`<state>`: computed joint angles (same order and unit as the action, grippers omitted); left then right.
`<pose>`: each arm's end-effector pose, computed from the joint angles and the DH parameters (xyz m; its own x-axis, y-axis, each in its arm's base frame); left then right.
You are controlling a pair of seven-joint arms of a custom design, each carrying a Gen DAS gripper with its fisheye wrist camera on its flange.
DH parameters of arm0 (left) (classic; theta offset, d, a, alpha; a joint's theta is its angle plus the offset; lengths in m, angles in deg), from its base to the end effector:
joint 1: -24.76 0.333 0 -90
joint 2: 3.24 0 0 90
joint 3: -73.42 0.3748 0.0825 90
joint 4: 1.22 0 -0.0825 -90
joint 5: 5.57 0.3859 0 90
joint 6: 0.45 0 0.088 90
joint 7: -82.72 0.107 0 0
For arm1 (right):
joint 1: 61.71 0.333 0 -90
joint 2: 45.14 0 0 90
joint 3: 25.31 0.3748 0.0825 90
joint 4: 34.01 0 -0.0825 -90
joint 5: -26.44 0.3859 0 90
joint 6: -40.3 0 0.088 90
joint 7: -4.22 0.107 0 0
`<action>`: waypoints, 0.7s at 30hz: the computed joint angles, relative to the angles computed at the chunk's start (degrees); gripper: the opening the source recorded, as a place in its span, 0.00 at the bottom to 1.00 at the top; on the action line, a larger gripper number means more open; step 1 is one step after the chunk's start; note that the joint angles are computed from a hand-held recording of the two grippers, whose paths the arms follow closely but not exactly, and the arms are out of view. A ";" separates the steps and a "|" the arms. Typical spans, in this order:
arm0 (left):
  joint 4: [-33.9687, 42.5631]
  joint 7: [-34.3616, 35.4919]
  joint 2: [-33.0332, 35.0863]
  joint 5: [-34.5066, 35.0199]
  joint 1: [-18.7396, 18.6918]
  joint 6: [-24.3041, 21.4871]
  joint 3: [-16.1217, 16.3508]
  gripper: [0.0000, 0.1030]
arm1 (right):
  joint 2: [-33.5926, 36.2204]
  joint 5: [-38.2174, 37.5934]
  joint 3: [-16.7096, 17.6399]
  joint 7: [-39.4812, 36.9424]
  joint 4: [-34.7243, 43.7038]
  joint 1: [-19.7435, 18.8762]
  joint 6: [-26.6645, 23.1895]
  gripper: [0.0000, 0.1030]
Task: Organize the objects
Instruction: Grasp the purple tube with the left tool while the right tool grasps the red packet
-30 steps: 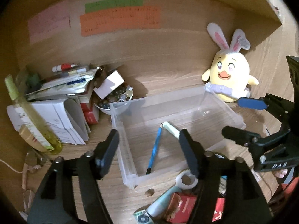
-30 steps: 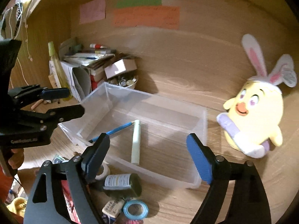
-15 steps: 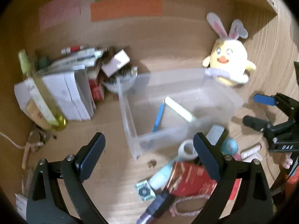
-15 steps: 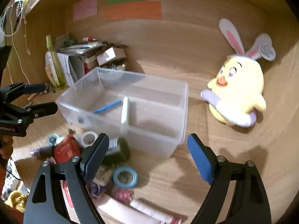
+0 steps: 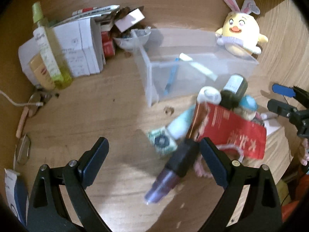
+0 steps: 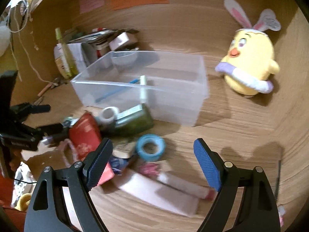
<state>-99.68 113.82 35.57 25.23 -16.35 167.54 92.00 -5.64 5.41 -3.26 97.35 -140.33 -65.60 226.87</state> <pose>0.6557 -0.3571 0.3060 0.0058 -0.9999 0.0115 -0.7877 -0.0116 -0.6159 0.6900 0.2100 0.3057 0.4698 -0.8811 -0.0552 -0.6425 -0.2984 -0.7058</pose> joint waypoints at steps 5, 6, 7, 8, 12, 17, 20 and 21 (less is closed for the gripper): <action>-2.67 -0.99 -0.46 0.39 -1.21 2.93 1.22 0.86 | 1.53 -1.58 4.31 -2.64 1.05 -1.50 -1.36 0.81; -2.91 -0.42 -0.49 0.01 -1.27 3.16 1.15 0.80 | 2.08 -1.57 5.69 -3.49 1.38 -2.20 -1.85 0.81; -3.12 0.37 -0.51 -0.45 -1.15 3.43 0.88 0.78 | 2.63 -1.49 6.98 -4.46 1.79 -2.79 -2.58 0.81; -3.28 0.87 -0.42 -0.90 -1.27 4.01 0.96 0.76 | 3.22 -1.36 8.02 -5.64 2.37 -3.08 -3.48 0.80; -3.81 3.54 -0.12 -3.76 -1.30 6.11 0.91 0.65 | 5.26 0.52 9.74 -9.92 5.28 -2.42 -7.32 0.75; -4.44 6.17 0.15 -7.62 -2.00 7.08 1.37 0.46 | 6.93 4.20 12.23 -14.43 7.50 -3.04 -11.44 0.56; -5.17 7.86 0.04 -10.39 -1.66 7.37 0.75 0.38 | 6.57 5.81 12.11 -16.74 7.16 -2.57 -11.48 0.56; -5.69 7.70 0.07 -10.99 -2.68 8.00 1.92 0.38 | 6.27 6.16 11.39 -17.33 7.16 -1.81 -11.50 0.56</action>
<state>-105.36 121.52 35.63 14.24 -19.03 175.54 93.92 0.63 11.57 8.13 80.02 -133.17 -67.42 215.37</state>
